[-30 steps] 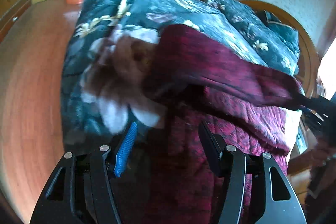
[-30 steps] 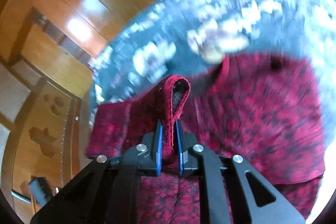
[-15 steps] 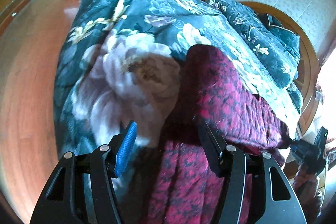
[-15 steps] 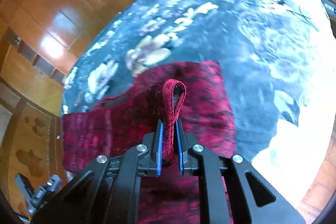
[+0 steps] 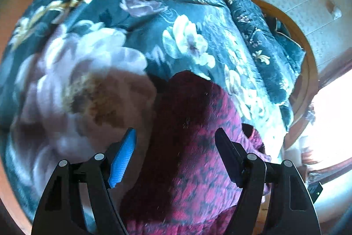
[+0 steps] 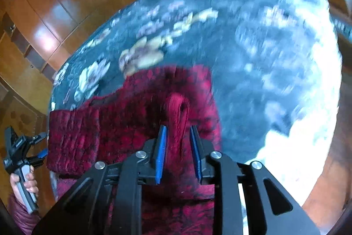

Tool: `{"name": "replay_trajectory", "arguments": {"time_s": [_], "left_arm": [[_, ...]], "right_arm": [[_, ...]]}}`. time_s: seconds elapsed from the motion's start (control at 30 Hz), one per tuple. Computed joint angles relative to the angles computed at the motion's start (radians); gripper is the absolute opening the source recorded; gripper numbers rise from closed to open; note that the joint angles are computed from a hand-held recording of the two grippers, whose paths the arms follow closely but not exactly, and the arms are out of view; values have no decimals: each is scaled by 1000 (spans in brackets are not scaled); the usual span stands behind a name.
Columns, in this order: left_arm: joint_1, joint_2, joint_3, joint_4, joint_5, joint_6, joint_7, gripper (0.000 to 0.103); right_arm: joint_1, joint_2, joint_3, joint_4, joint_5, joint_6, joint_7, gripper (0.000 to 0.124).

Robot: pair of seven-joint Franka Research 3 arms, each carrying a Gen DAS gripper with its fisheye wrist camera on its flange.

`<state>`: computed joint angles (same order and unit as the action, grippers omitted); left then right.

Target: Fold small clothes

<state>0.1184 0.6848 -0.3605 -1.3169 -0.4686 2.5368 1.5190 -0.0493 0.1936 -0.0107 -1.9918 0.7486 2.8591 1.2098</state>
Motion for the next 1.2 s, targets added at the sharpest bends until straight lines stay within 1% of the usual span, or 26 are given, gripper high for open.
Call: {"name": "replay_trajectory", "arguments": {"time_s": [0.07, 0.13, 0.17, 0.23, 0.27, 0.3, 0.33, 0.37, 0.4, 0.43, 0.47, 0.53, 0.57, 0.63, 0.67, 0.73, 0.77, 0.8, 0.87, 0.93, 1.0, 1.03, 1.1, 1.13, 1.17, 1.2], "left_arm": [[-1, 22, -3, 27, -5, -2, -7, 73], [20, 58, -38, 68, -41, -22, 21, 66], [24, 69, -46, 83, -53, -31, 30, 58], [17, 75, -49, 91, -55, -33, 54, 51], [6, 67, -39, 81, -43, -19, 63, 43], [-19, 43, -11, 50, -7, 13, 58, 34], [-47, 20, 23, 18, 35, 46, 36, 31], [-99, -10, 87, -22, 116, 89, -18, 29], [-136, -18, 132, -31, 181, 102, -67, 29], [-205, -17, 213, -25, 303, 88, -153, 29], [-254, -2, 265, -4, 394, 67, -201, 29], [-348, 35, 362, 34, 567, 44, -292, 34], [-369, 41, 385, 36, 613, 45, -335, 38], [-361, 10, 383, -1, 627, 73, -421, 40], [-362, -10, 390, -24, 647, 90, -456, 40], [-405, -78, 455, -114, 754, 170, -577, 40], [-400, -105, 453, -152, 788, 217, -602, 40], [-369, -126, 416, -178, 778, 265, -568, 40], [-328, -125, 357, -165, 788, 280, -524, 40], [-260, -86, 248, -104, 751, 257, -415, 40], [-252, -22, 206, -2, 730, 185, -353, 40], [-255, 36, 192, 84, 713, 111, -322, 40], [-270, 122, 198, 197, 684, 15, -321, 40], [-269, 150, 198, 218, 665, 6, -317, 40], [-268, 155, 201, 205, 666, 31, -324, 40], [-272, 139, 213, 157, 675, 94, -333, 40]], "right_arm": [[-9, -13, 31, 9, 63, 12, -89, 40], [7, 0, 33, 32, 54, 0, -109, 42], [16, 11, 34, 46, 41, -10, -110, 42], [43, 44, 29, 73, -15, -15, -88, 42], [56, 59, 22, 81, -52, -13, -67, 42], [75, 81, 10, 89, -103, -8, -32, 42], [84, 91, 3, 88, -136, 0, -9, 42], [123, 110, -37, 84, -232, 19, 67, 41], [151, 126, -72, 79, -309, 26, 135, 41], [147, 140, -75, 79, -335, 24, 159, 40], [126, 157, -56, 81, -330, 23, 156, 39], [73, 177, 12, 58, -276, 110, 87, 39], [71, 182, 17, 53, -275, 132, 88, 40], [105, 181, -15, 39, -315, 164, 126, 40], [99, 180, -7, 34, -317, 175, 126, 40], [56, 180, 44, 21, -286, 208, 90, 40], [56, 179, 45, 19, -286, 215, 90, 40], [60, 179, 42, 16, -288, 223, 92, 40], [72, 180, 32, 13, -300, 237, 102, 41], [69, 178, 38, 4, -301, 257, 102, 41], [55, 180, 56, 1, -295, 269, 95, 41], [45, 180, 67, 0, -291, 273, 89, 41], [17, 182, 101, -4, -275, 287, 69, 41], [-1, 183, 122, -5, -264, 294, 56, 42], [-23, 186, 147, -5, -251, 304, 40, 42], [-35, 187, 162, -6, -243, 310, 30, 42]]}}
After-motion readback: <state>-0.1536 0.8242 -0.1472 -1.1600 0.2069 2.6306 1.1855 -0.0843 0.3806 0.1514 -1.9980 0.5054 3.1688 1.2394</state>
